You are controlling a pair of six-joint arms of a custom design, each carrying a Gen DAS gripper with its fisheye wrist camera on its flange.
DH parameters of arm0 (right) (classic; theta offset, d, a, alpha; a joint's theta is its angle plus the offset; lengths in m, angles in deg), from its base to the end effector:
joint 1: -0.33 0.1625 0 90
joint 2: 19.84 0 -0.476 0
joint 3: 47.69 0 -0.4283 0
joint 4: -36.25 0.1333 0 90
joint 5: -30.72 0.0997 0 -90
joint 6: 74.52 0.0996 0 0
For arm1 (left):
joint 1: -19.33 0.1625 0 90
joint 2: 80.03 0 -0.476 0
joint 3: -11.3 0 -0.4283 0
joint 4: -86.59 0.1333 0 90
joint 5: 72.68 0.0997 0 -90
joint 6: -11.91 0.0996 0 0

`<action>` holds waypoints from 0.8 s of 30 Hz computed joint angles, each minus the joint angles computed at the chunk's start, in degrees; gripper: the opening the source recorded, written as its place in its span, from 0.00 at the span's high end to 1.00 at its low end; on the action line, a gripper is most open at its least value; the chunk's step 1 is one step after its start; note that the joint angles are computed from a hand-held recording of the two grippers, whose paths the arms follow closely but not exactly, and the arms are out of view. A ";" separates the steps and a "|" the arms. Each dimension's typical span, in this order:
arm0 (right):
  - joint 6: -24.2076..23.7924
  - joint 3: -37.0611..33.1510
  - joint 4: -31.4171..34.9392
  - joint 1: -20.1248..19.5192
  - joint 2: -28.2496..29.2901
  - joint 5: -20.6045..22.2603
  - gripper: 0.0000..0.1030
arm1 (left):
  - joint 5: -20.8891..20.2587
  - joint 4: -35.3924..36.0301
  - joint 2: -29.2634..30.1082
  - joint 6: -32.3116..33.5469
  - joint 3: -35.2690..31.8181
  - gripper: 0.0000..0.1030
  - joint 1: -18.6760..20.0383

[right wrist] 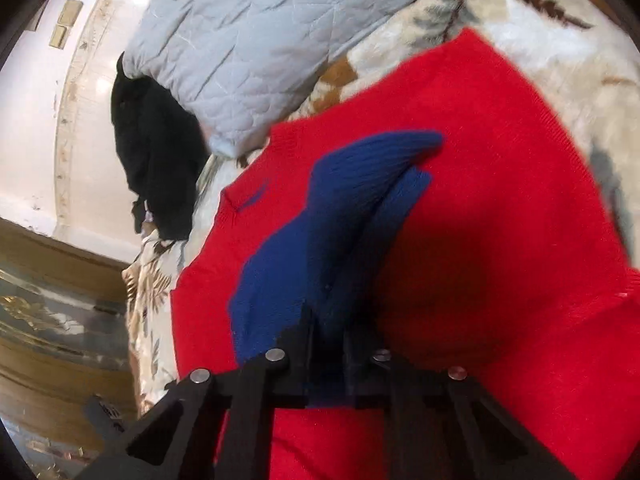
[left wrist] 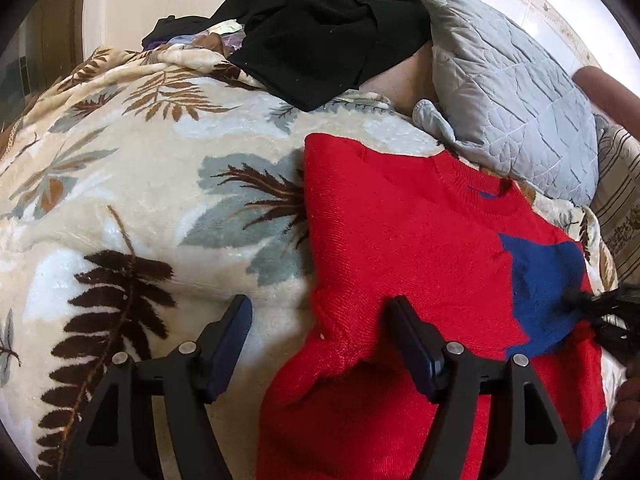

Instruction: Fold small clothes

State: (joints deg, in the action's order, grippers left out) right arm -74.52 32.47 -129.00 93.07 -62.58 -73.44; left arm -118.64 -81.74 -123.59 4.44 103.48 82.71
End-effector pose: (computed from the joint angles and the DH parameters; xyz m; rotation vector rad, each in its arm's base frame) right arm 0.1484 -0.8216 0.2102 -0.0515 -2.7629 0.9540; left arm -0.1550 -0.7614 0.1564 0.1457 2.4159 -0.8955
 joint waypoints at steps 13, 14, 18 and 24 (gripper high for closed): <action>8.83 5.83 -5.78 -6.21 -3.27 12.00 0.24 | 1.91 -0.59 0.97 2.13 -0.35 0.24 -0.35; 9.81 5.47 -6.42 -6.71 -3.12 12.53 0.25 | 1.90 -0.73 0.93 2.22 -0.28 0.24 -0.33; 7.40 1.81 -0.91 -5.74 -2.55 7.63 0.88 | 1.99 -1.06 0.99 2.42 -0.22 0.24 -0.35; -0.53 0.51 -4.37 -2.81 -1.44 -8.37 0.74 | 2.07 -1.38 1.14 2.58 -0.26 0.24 -0.40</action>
